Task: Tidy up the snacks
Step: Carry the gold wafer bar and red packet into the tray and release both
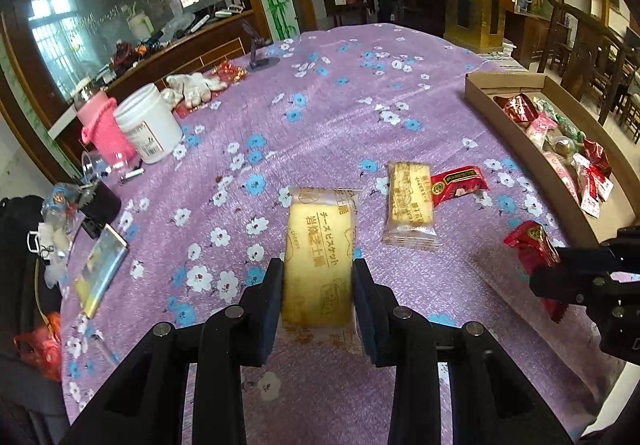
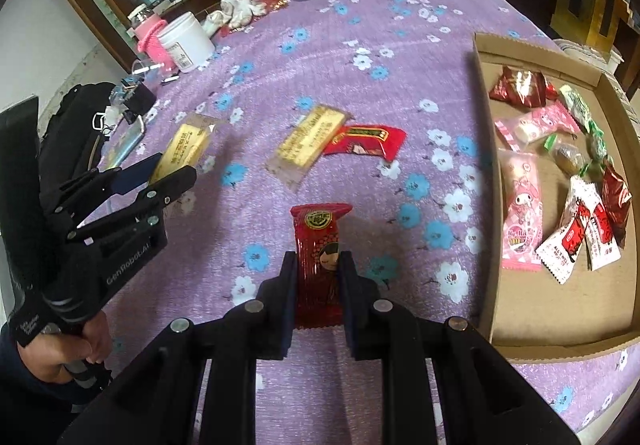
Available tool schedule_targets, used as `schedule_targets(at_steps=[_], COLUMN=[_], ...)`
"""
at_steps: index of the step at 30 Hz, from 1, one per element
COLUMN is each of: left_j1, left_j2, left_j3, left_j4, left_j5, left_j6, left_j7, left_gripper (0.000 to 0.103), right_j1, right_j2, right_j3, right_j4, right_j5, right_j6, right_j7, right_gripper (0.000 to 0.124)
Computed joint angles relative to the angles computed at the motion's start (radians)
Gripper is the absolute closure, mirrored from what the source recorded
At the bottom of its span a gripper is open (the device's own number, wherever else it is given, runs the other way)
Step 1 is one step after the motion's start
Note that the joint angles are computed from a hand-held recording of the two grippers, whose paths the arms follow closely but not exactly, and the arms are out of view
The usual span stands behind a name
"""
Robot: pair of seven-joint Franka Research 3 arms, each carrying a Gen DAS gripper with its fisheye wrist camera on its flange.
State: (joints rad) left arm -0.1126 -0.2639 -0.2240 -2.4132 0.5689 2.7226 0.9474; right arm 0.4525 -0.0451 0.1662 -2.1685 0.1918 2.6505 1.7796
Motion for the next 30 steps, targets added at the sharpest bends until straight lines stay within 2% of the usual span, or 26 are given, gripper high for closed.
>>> schedule_targets(at_steps=[12,30], left_j1=[-0.004,-0.048], left_j2=[-0.04,-0.007], left_j3=[-0.037,-0.062], left_j4=[0.01,0.079], left_j5=[0.068,0.129], left_j6=[-0.054,-0.126], left_j7=[-0.054,-0.109], left_gripper=[0.068,0.068], right_j1=[0.003,-0.018], right_j2=[-0.028,-0.071], right_j3=[-0.005,-0.026], right_j4=[-0.014,-0.046], right_j5=[0.083,0.186], right_j6=[0.024,0.033], right_j7=[-0.084,-0.197], right_gripper=[0.105,0.105])
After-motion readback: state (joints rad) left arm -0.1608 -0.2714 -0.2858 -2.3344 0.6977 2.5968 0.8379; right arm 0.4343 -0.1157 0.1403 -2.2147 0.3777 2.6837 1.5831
